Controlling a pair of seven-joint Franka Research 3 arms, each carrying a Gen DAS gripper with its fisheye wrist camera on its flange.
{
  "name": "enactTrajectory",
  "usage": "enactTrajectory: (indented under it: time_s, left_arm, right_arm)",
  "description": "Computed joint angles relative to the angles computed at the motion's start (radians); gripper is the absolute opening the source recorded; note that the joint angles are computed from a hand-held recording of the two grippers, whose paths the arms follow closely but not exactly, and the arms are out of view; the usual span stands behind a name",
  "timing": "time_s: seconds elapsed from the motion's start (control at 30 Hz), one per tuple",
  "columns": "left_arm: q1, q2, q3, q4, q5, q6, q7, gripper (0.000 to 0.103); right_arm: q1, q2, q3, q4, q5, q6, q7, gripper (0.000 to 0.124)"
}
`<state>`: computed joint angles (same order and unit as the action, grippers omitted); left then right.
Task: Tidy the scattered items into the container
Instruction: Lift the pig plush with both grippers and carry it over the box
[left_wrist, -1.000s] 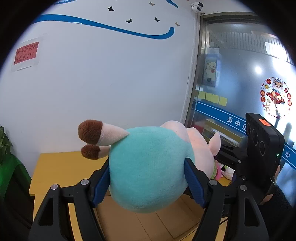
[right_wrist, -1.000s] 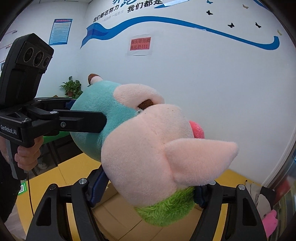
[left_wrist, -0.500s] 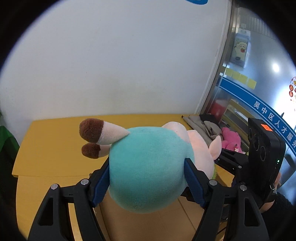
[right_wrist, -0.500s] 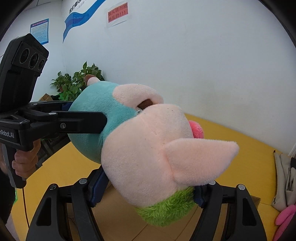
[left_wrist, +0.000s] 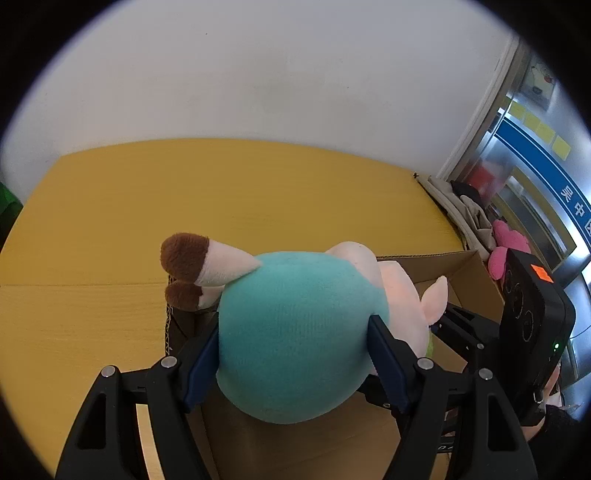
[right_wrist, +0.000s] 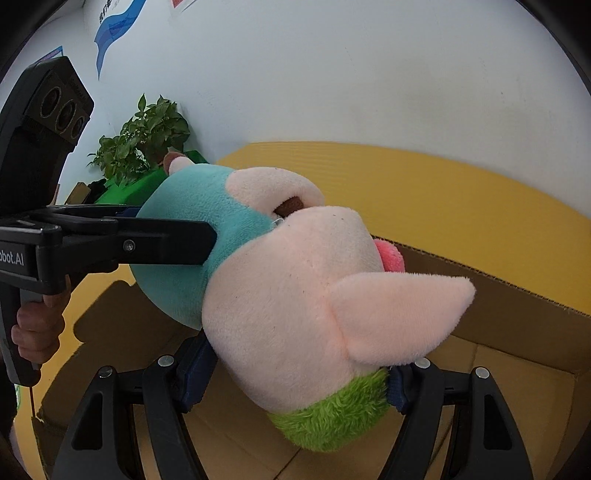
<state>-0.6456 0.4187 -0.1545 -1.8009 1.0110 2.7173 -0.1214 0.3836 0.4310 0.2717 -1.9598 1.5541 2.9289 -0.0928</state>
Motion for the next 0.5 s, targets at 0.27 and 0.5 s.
enactTrajectory:
  time_s: [0.27, 0.5]
  left_arm:
    - [0.02, -0.016, 0.015, -0.077, -0.028, 0.038, -0.055, 0.075]
    - [0.025, -0.045, 0.004, -0.102, -0.008, 0.002, -0.097, 0.077]
  right_arm:
    - [0.033, 0.035, 0.013, 0.012, -0.027, 0.076, 0.006, 0.079]
    - [0.025, 0.022, 0.032, -0.006, -0.054, 0.09, 0.033, 0.082]
